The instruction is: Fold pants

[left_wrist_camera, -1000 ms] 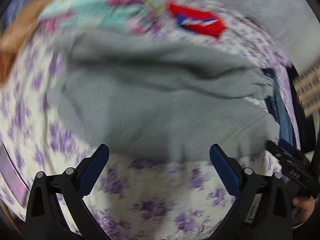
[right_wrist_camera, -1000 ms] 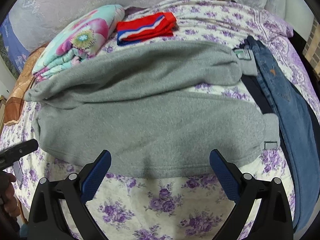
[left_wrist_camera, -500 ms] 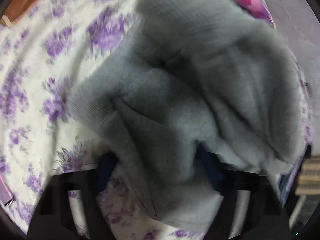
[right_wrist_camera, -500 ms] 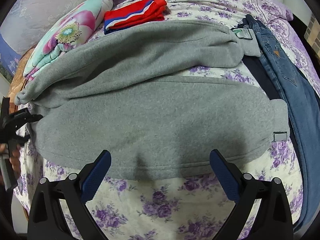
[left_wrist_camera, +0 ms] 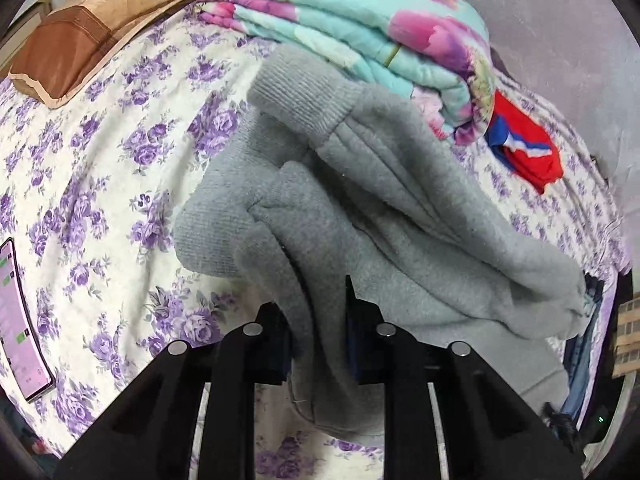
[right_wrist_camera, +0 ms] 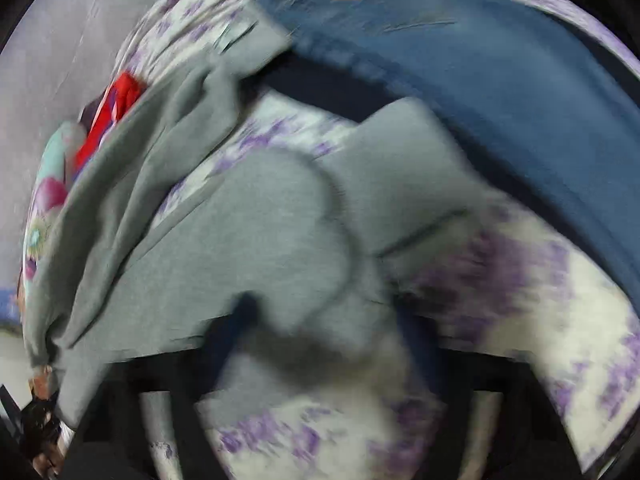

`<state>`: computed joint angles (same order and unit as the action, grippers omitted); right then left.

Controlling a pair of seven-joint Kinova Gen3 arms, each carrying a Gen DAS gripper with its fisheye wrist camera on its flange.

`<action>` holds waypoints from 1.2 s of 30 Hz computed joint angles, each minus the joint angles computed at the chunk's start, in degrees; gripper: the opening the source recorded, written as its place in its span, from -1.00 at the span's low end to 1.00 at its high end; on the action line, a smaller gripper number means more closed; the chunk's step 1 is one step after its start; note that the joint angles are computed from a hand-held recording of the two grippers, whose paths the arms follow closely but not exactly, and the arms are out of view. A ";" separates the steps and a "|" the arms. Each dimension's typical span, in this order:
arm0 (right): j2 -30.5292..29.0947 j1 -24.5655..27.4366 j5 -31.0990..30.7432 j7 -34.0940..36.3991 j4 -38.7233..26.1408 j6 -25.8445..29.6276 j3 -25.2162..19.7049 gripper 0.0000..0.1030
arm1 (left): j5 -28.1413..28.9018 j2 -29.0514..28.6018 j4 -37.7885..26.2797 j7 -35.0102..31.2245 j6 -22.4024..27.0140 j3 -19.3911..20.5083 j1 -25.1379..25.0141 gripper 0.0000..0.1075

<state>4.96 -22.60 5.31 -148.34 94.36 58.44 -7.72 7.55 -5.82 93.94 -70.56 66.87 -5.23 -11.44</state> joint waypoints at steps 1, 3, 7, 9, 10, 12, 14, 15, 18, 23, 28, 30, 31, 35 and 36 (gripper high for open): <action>0.51 -0.42 0.56 0.54 -0.94 0.18 -0.22 -0.74 | -0.37 -0.06 -0.19 0.33 -0.50 -0.30 0.74 -0.65; 0.32 -0.22 0.26 3.58 -3.03 -0.06 -1.84 -0.74 | -1.44 -1.34 -0.13 0.82 -0.74 0.72 0.34 -0.65; -4.14 -1.84 -0.74 10.34 -6.61 2.58 -1.99 -0.74 | -5.02 -5.43 -0.16 1.49 -0.22 1.09 0.50 -0.65; -5.73 -1.92 -2.78 13.70 -8.32 5.10 -1.74 -0.74 | -5.68 -8.68 0.39 -0.57 1.23 -0.65 0.13 -0.66; -6.75 -1.46 -3.03 14.86 -8.19 6.48 -2.44 -0.72 | -5.16 -10.15 0.77 -2.05 2.21 -2.11 -0.14 -0.65; -7.81 -1.04 -4.74 16.74 -6.41 9.30 -2.60 -0.67 | -4.13 -12.70 2.36 -4.90 4.61 -4.94 -0.69 -0.63; -7.33 -1.04 -5.64 15.20 -3.89 12.66 -3.34 -0.45 | -3.94 -13.85 4.94 -7.52 6.08 -6.74 -0.73 -0.58; -5.82 -1.84 -4.69 14.43 -3.68 14.99 -3.41 -0.10 | -4.95 -13.52 7.08 -8.72 6.63 -6.58 -1.32 -0.50; -2.32 -1.64 0.39 8.24 -3.82 20.74 -6.17 0.47 | -5.09 -12.61 9.30 -9.25 7.86 -6.15 -3.42 -0.44; -4.42 -7.07 12.04 3.17 -7.70 20.84 -3.70 0.73 | -14.52 -16.36 6.64 -7.06 3.83 5.98 -12.03 0.36; 1.29 -4.97 14.51 4.96 -12.24 9.58 -2.23 0.81 | -17.77 -14.59 4.96 -4.06 -2.77 6.52 -6.32 0.53; 3.76 -2.83 11.07 7.02 -13.77 4.92 -2.64 0.81 | -16.67 -12.05 4.01 -2.98 -3.67 4.49 -1.59 0.53; 5.88 -0.18 8.74 8.55 -15.10 2.59 -3.90 0.79 | -17.24 -10.93 3.87 -1.51 -3.95 4.96 -0.12 0.53; 14.48 2.26 0.26 13.54 -22.52 0.32 -1.74 0.75 | -19.96 -6.25 3.62 5.30 -4.13 9.94 2.05 0.53; 16.99 1.09 -1.42 13.60 -25.03 1.35 0.92 0.72 | -20.04 -5.06 3.76 6.21 -4.76 10.14 3.03 0.53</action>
<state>21.95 -21.51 3.88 -134.73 69.33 59.79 -6.80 -12.49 -10.88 97.70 -64.35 62.11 4.91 -8.40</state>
